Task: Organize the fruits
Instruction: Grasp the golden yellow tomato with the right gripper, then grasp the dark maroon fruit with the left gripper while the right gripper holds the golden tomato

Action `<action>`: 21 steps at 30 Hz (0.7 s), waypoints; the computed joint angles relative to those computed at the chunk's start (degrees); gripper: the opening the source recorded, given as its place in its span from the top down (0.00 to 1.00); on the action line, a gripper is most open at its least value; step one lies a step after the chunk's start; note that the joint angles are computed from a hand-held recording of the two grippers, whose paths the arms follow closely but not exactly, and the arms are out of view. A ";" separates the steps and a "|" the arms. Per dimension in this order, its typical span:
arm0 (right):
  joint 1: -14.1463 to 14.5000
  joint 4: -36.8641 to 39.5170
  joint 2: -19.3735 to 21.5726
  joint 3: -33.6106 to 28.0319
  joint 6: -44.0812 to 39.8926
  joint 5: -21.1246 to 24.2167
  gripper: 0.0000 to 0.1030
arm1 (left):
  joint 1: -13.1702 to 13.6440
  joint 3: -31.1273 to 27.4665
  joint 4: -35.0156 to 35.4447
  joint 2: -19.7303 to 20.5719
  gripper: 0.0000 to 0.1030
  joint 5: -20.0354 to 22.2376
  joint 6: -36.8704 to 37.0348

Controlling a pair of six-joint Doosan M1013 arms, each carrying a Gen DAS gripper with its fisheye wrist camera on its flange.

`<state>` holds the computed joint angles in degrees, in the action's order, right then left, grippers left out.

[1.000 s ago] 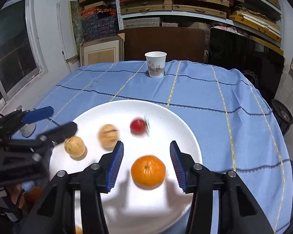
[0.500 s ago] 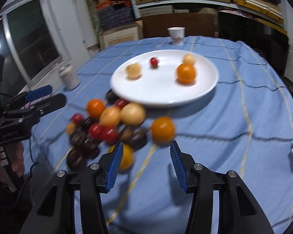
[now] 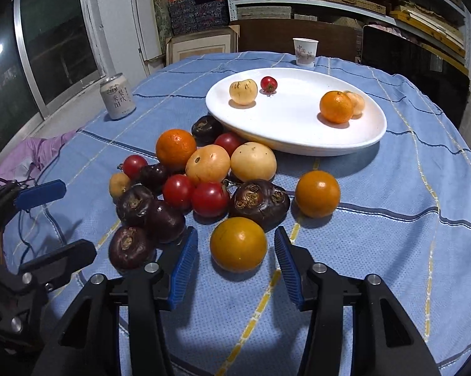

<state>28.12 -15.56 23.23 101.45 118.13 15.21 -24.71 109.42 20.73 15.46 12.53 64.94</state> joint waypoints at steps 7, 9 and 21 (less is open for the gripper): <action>1.82 -24.62 -3.26 4.69 21.22 -1.24 0.63 | -0.48 -0.46 -5.15 0.48 0.14 0.47 5.96; 1.84 -29.16 -4.50 6.54 26.46 -2.20 0.62 | -1.07 -0.44 -0.94 0.78 0.14 0.38 2.59; 1.37 -38.46 -7.44 10.70 38.14 -3.40 0.62 | -3.21 -2.62 8.48 3.75 0.22 3.84 -6.89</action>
